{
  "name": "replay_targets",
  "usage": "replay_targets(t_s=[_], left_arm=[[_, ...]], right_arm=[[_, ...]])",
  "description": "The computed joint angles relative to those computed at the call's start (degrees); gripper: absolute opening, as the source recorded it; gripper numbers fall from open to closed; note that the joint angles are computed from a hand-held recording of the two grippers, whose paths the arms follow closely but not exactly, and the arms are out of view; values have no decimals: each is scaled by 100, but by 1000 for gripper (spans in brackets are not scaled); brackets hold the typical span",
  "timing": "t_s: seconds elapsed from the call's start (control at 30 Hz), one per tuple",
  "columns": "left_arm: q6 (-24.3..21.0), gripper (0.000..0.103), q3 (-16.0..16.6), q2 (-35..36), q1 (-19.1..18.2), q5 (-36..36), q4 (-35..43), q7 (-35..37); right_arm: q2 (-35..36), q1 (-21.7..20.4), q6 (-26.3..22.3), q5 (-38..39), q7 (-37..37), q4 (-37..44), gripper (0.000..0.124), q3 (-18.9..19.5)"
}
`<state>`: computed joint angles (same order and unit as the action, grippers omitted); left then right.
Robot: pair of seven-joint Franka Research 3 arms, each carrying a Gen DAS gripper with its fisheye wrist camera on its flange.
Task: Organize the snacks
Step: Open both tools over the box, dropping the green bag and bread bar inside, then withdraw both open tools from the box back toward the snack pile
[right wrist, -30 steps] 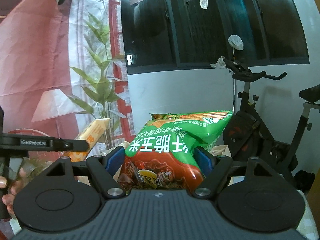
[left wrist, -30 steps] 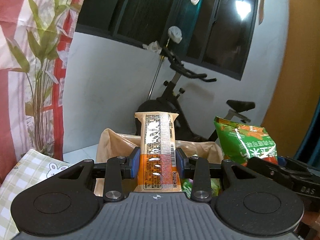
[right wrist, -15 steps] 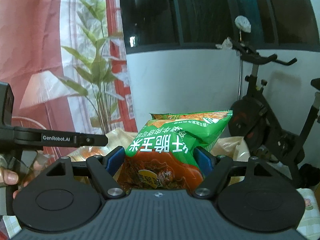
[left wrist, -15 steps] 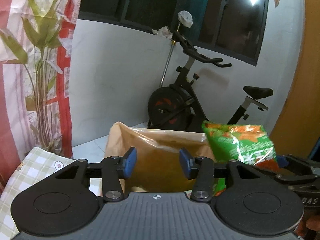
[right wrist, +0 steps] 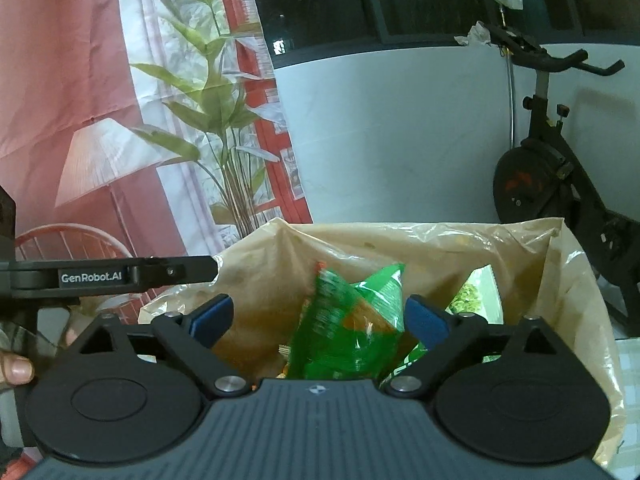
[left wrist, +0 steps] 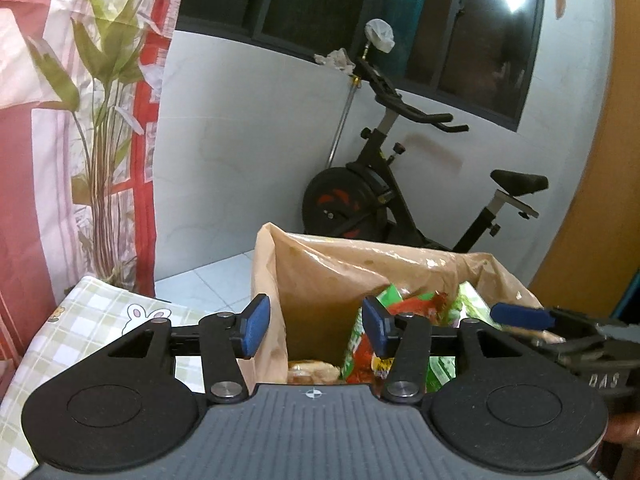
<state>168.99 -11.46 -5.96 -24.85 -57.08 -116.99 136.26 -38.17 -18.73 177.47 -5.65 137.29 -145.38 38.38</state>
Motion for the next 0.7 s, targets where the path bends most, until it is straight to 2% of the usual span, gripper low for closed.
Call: replay_targets(t_s=[0.27, 0.47, 0.7], left_arm=[[-119, 60, 273, -590, -228, -619, -587, 736], [-5, 64, 570, -1048, -480, -1289, -1178, 1455], [270, 64, 653, -1300, -613, -1654, -1731, 1565]], right_arm=[[-829, 182, -226, 135, 342, -461, 95, -60], [-1931, 423, -452, 178, 663, -1106, 95, 5], [-3188, 922, -1100, 32, 1076, -1789, 93, 242]])
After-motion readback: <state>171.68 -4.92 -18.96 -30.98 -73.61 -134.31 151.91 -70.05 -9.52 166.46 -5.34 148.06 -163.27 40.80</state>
